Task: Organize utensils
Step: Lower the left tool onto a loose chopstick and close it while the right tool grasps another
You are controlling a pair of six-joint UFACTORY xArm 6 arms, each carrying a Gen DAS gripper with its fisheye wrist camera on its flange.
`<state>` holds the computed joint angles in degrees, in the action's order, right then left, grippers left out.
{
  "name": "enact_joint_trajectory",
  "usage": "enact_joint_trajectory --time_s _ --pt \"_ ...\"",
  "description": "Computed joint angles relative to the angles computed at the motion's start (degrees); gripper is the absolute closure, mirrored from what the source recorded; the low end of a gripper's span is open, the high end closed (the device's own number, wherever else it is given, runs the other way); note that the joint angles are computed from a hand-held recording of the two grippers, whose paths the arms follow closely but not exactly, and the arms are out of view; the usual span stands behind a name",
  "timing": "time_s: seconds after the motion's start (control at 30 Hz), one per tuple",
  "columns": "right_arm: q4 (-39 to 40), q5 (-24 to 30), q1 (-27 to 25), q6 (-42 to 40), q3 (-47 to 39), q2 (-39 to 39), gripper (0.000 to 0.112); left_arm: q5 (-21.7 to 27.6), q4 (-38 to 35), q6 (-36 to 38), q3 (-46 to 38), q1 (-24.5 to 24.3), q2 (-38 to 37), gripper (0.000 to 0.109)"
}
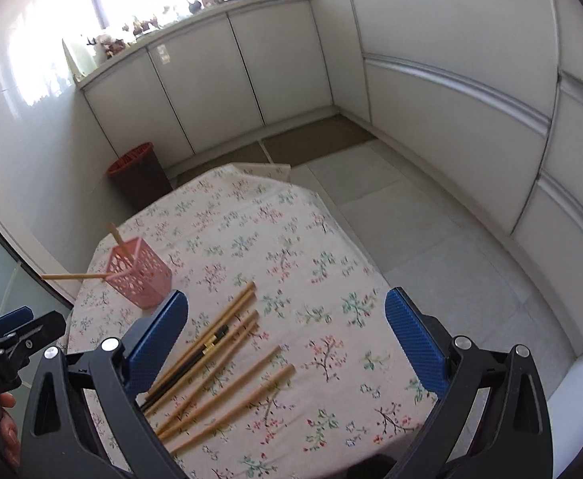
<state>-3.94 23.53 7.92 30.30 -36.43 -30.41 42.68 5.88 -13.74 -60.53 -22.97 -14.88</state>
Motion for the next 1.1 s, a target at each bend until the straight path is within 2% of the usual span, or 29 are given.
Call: enact_joint_trajectory --time_s 0.1,0.23,0.3,0.37,0.5,0.57,0.63,0.73,0.8,0.87,1.0,1.1 --pt "6.14 -0.1 -3.29 -4.04 2.66 1.12 0.016 2.86 -1.87 3.99 -2.42 -2.17 5.48 0.013" --pt "9.39 -2.54 -6.94 -5.41 6.38 1.41 0.016 3.51 1.3 4.03 -7.01 -4.98 13.42 0.013" --pt "17.25 -2.65 -7.64 -9.43 6.24 2.1 0.016 3.4 3.43 3.67 -10.53 -6.04 18.18 0.013" --pt "19.17 -2.26 -8.43 -9.79 6.09 2.9 0.016 4.09 5.21 3.14 -14.78 -6.63 23.02 0.013" --pt "28.31 0.65 -9.4 -15.66 4.34 5.24 0.016 8.16 8.89 2.56 -25.83 -7.29 33.24 0.016" --pt "30.37 1.46 -9.6 -17.27 3.59 6.29 0.016 11.52 8.3 4.22 -31.79 -7.16 37.76 0.022" --pt "31.18 2.13 -9.67 -18.21 3.16 6.94 0.016 17.47 6.66 6.95 -39.84 -6.65 43.32 0.028" --pt "33.95 3.44 -9.82 -21.26 2.24 8.42 0.016 24.68 5.16 9.05 -49.98 -5.61 49.97 0.028" --pt "34.81 4.64 -9.92 -22.27 1.58 9.22 0.016 28.05 3.93 10.15 -54.79 -4.9 52.97 0.036" --pt "35.54 5.53 -10.1 -23.08 1.08 9.88 0.016 31.46 2.28 11.43 -58.69 -4.34 55.57 0.053" --pt "35.45 6.48 -10.41 -23.33 0.64 10.45 0.016 33.23 2.75 12.41 -60.33 -3.94 57.4 0.056" --pt "34.47 6.86 -10.38 -22.51 0.43 10.66 0.016 33.92 1.23 12.99 -61.04 -3.37 58.41 0.066"
